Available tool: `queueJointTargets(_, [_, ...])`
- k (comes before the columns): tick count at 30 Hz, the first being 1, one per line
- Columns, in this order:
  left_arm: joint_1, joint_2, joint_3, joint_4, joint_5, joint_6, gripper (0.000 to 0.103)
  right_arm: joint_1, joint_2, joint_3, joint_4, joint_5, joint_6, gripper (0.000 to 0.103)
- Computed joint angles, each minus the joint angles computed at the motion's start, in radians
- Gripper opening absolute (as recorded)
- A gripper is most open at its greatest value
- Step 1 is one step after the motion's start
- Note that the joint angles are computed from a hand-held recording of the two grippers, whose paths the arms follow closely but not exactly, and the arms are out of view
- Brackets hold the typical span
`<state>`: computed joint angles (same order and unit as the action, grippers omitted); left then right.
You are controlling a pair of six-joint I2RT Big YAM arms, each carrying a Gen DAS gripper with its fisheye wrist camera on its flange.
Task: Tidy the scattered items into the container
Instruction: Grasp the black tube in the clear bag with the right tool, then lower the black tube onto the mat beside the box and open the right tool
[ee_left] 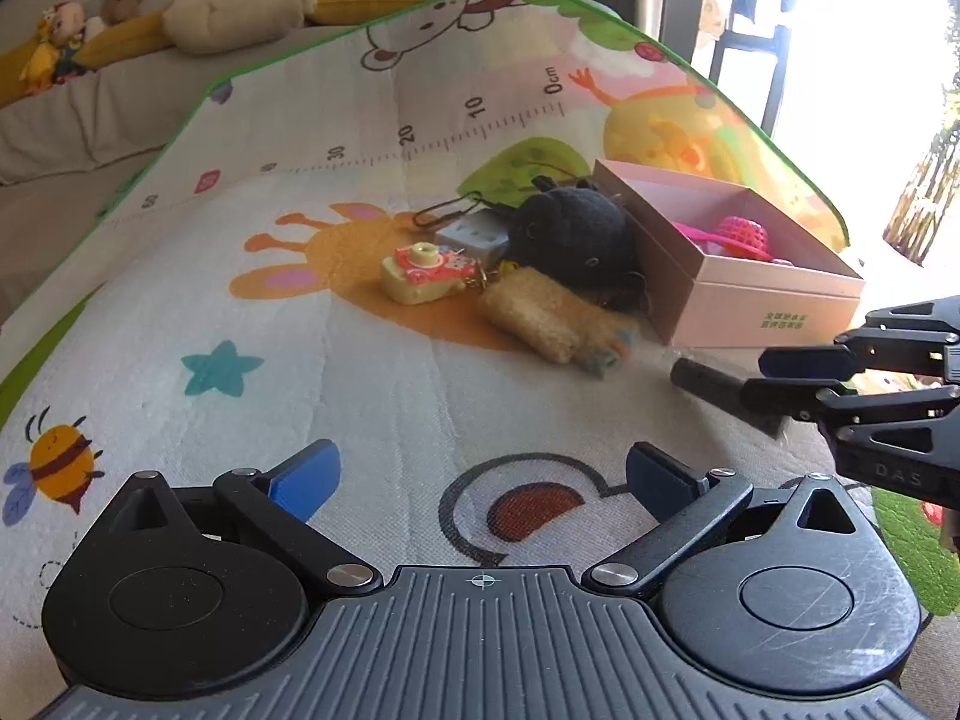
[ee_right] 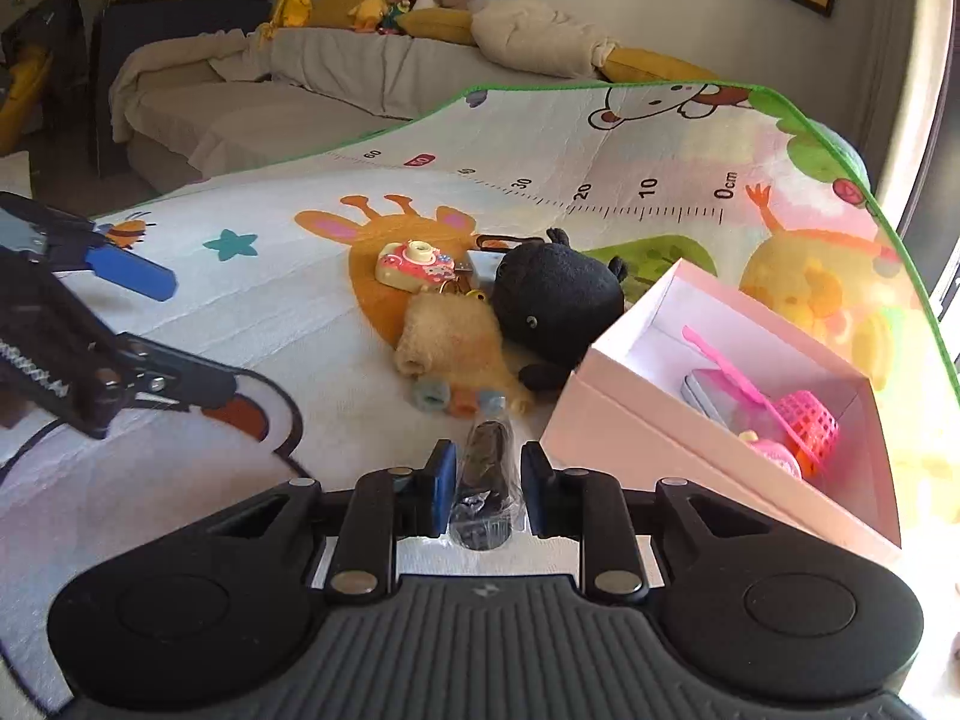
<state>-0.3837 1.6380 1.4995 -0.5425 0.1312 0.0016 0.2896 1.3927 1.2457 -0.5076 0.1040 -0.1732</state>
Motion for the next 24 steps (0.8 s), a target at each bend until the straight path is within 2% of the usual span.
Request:
queueJointTargets(2, [-0.018,0.014,0.018,-0.010,0.001,0.004,0.103,-0.027,-0.061,-0.047,-0.034,-0.060,0.002,0.019])
queueJointTargets(4, [-0.035,0.024,0.031,-0.015,0.011,0.010,0.103,-0.049,-0.108,-0.088,-0.048,-0.065,-0.015,0.019])
queueJointTargets(5, [-0.043,0.027,0.036,-0.017,0.016,0.014,0.103,-0.057,-0.129,-0.111,-0.041,-0.039,-0.030,0.019])
queueJointTargets(8, [-0.065,0.042,0.057,-0.032,0.029,0.033,0.103,-0.071,-0.164,-0.169,0.027,0.157,-0.064,0.021])
queueJointTargets(10, [-0.079,0.050,0.068,-0.038,0.018,0.051,0.103,-0.091,-0.172,-0.185,0.052,0.242,-0.046,0.030])
queueJointTargets(11, [-0.084,0.053,0.073,-0.042,0.011,0.057,0.103,-0.104,-0.178,-0.184,0.045,0.235,-0.011,0.035])
queueJointTargets(13, [-0.089,0.064,0.087,-0.054,0.004,0.061,0.103,-0.127,-0.197,-0.188,0.035,0.149,0.069,0.060])
queueJointTargets(18, [-0.090,0.096,0.128,-0.079,-0.038,0.042,0.103,-0.111,-0.188,-0.185,0.020,-0.112,0.158,0.062])
queueJointTargets(20, [-0.085,0.101,0.138,-0.084,-0.048,0.030,0.103,-0.091,-0.159,-0.173,0.019,-0.131,0.142,0.061])
queueJointTargets(23, [-0.078,0.111,0.156,-0.098,-0.062,0.038,0.103,-0.053,-0.115,-0.158,0.042,0.032,0.048,0.060])
queueJointTargets(24, [-0.076,0.121,0.168,-0.103,-0.065,0.045,0.103,-0.045,-0.108,-0.168,0.087,0.129,0.009,0.060])
